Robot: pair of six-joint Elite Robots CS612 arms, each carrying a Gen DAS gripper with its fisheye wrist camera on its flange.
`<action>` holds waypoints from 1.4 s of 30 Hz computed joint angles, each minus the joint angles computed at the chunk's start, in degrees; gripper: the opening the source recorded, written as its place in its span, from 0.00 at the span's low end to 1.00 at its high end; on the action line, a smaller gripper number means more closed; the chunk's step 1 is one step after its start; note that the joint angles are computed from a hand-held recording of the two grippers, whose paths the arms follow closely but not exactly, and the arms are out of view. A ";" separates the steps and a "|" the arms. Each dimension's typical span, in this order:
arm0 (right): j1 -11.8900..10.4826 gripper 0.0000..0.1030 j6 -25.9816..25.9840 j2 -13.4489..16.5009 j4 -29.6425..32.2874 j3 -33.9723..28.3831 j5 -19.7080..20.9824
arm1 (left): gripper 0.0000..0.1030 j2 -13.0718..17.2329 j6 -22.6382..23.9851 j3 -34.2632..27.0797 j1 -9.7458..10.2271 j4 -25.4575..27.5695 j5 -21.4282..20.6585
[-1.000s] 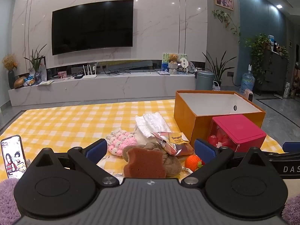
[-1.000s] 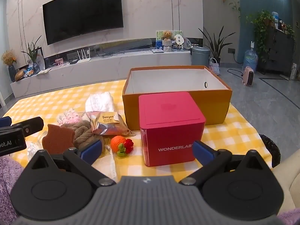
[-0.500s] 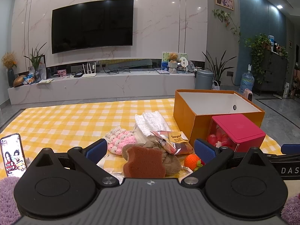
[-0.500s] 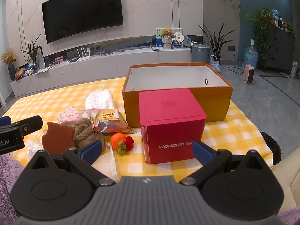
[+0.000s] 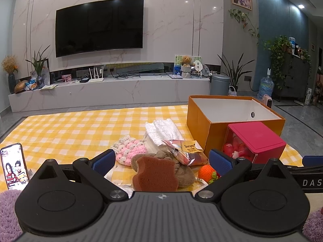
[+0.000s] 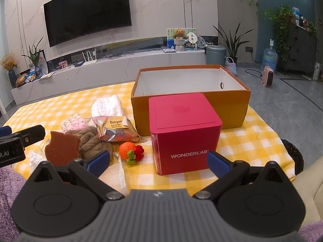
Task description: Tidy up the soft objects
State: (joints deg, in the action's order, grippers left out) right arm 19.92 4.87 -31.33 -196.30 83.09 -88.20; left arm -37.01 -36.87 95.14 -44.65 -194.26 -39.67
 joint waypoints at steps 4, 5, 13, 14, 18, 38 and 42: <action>-0.04 0.98 0.08 0.00 0.05 0.01 0.08 | 1.00 0.06 -0.07 0.00 -0.06 0.01 0.03; -0.04 0.98 0.08 0.00 0.05 0.01 0.08 | 1.00 0.06 -0.10 -0.01 -0.06 0.03 0.04; -0.07 0.98 0.08 0.02 0.01 0.01 0.12 | 1.00 0.02 -0.13 -0.01 -0.04 0.14 0.00; -0.07 0.98 0.08 0.02 0.02 0.00 0.13 | 1.00 0.07 -0.11 0.00 -0.03 0.06 -0.03; -0.07 0.98 0.11 -0.02 0.21 0.06 0.08 | 1.00 0.08 -0.04 0.00 -0.03 0.03 -0.02; -0.06 0.98 0.48 -0.10 0.78 0.01 -0.33 | 1.00 0.92 -0.23 -0.48 -0.03 -0.14 -0.33; -0.06 0.98 0.36 -0.14 0.83 0.06 -0.36 | 1.00 0.94 -0.37 -0.51 -0.03 -0.04 -0.37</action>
State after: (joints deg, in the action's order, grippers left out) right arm 19.86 5.23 -31.47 -195.47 83.15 -88.56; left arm -36.08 -37.24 94.64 -44.68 -194.30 -40.04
